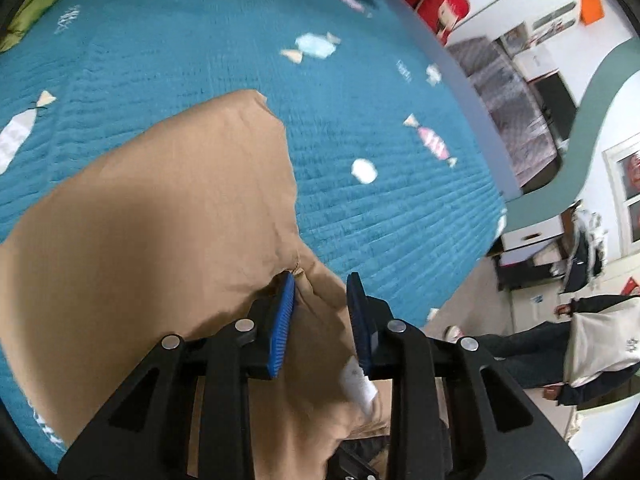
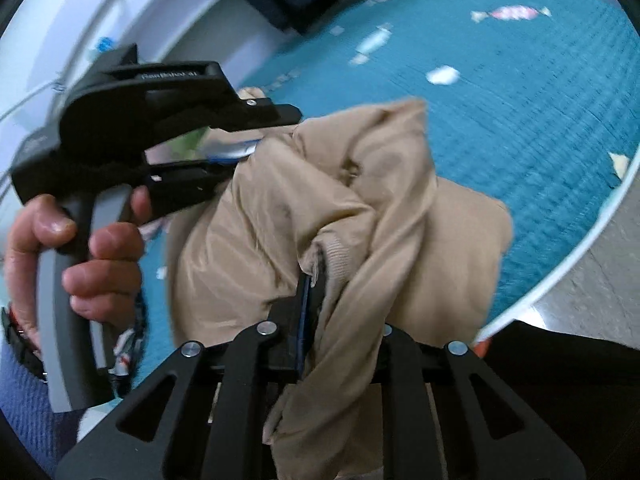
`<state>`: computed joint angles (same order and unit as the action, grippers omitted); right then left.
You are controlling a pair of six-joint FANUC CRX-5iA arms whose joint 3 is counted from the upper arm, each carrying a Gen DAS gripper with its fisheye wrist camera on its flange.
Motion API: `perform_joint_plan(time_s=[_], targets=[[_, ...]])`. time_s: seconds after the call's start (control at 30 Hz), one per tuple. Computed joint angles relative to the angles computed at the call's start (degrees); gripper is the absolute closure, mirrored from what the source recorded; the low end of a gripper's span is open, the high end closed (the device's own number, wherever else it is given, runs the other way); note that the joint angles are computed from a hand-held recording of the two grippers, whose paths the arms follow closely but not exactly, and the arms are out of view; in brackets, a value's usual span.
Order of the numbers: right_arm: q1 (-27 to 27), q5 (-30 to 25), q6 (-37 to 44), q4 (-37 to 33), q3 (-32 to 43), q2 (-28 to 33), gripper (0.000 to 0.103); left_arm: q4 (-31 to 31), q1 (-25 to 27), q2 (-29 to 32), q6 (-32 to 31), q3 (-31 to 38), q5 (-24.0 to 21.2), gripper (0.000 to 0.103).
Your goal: Fold large clothes
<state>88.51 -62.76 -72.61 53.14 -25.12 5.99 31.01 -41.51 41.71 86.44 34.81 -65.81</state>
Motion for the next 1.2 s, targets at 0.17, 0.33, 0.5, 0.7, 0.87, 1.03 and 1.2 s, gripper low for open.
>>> perform_joint_plan(time_s=[0.17,0.33,0.5,0.7,0.87,1.03,1.2], targets=[[0.7,-1.0,8.0,-7.2,1.8,-1.9,0.078,-7.2,-2.0,5.6,1.9,10.2,-5.4,0.075],[4.8,-16.2,21.8,-14.1,11.7,0.8,0.073,-10.1,-2.3,5.8,-0.3,12.1,-5.6,0.071],[3.4,-9.2,22.8,-7.4,8.6,-1.1,0.081,-9.5,-2.6,5.3,-2.3,11.6,-5.2,0.040],[-2.8,2.9,26.9,-16.4,4.5,-1.1,0.098,-4.9,-0.6,-3.2,-7.2,1.1,2.1,0.024],[-2.3,3.4,27.3,-17.5,3.6,-2.0,0.098,-19.0,1.1,-10.0,-2.4,-3.2,3.5,0.018],[-2.4,3.3,28.7,-18.5,3.6,-2.3,0.098,-26.9,1.2,-10.7,1.2,-5.0,0.5,0.019],[-5.3,4.8,32.4,-19.8,3.5,-2.1,0.098,-32.6,-1.1,-6.2,3.6,0.4,-3.5,0.019]])
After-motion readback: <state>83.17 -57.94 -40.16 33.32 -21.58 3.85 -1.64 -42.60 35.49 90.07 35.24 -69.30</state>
